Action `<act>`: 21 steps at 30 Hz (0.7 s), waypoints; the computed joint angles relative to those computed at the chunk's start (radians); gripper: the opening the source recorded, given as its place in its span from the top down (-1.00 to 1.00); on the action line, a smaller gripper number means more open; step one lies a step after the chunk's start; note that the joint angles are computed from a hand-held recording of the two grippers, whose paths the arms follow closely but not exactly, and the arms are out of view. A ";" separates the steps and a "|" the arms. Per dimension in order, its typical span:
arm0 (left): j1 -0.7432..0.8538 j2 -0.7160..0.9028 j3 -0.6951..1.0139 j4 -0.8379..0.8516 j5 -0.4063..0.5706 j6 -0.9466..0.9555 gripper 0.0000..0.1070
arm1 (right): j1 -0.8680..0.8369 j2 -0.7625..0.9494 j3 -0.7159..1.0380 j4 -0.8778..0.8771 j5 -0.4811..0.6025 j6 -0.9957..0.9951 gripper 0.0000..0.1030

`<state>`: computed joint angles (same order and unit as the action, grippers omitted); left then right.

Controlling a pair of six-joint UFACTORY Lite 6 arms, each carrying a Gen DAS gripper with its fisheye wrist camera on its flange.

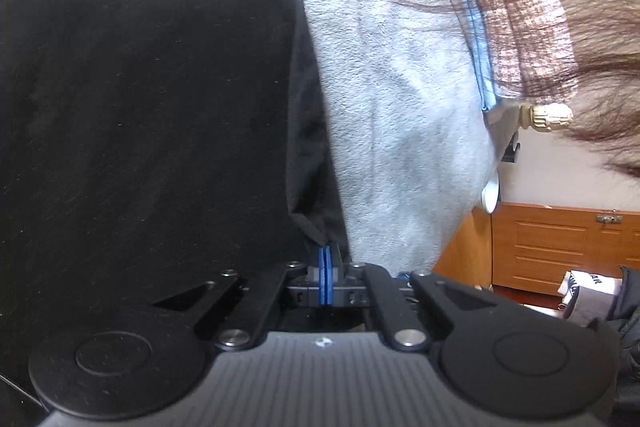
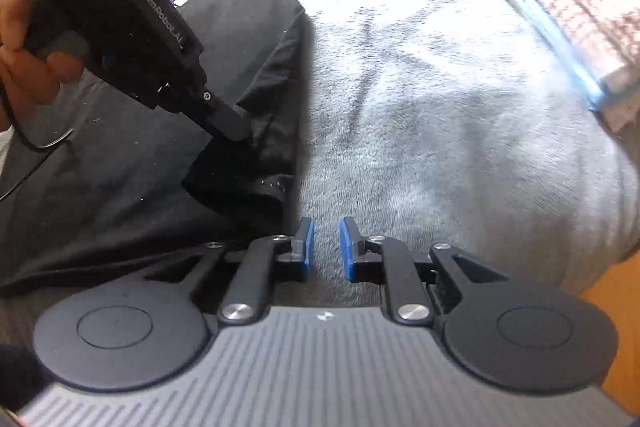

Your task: Fold clothes

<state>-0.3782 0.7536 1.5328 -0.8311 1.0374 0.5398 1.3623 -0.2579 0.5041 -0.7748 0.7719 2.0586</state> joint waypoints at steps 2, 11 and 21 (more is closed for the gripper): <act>0.001 0.014 0.016 0.003 0.026 -0.005 0.93 | -0.018 -0.049 -0.049 -0.047 -0.045 -0.008 0.67; -0.012 -0.013 -0.045 0.021 0.026 -0.058 0.52 | -0.157 0.050 -0.077 -0.312 -0.292 0.061 0.61; -0.045 -0.023 -0.041 -0.032 -0.002 -0.182 0.98 | -0.221 -0.016 -0.159 -0.565 -0.386 0.243 0.63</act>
<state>-0.4228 0.7310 1.4914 -0.8629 1.0357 0.3582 1.1414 -0.2737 0.3452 -1.3398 0.3858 2.3013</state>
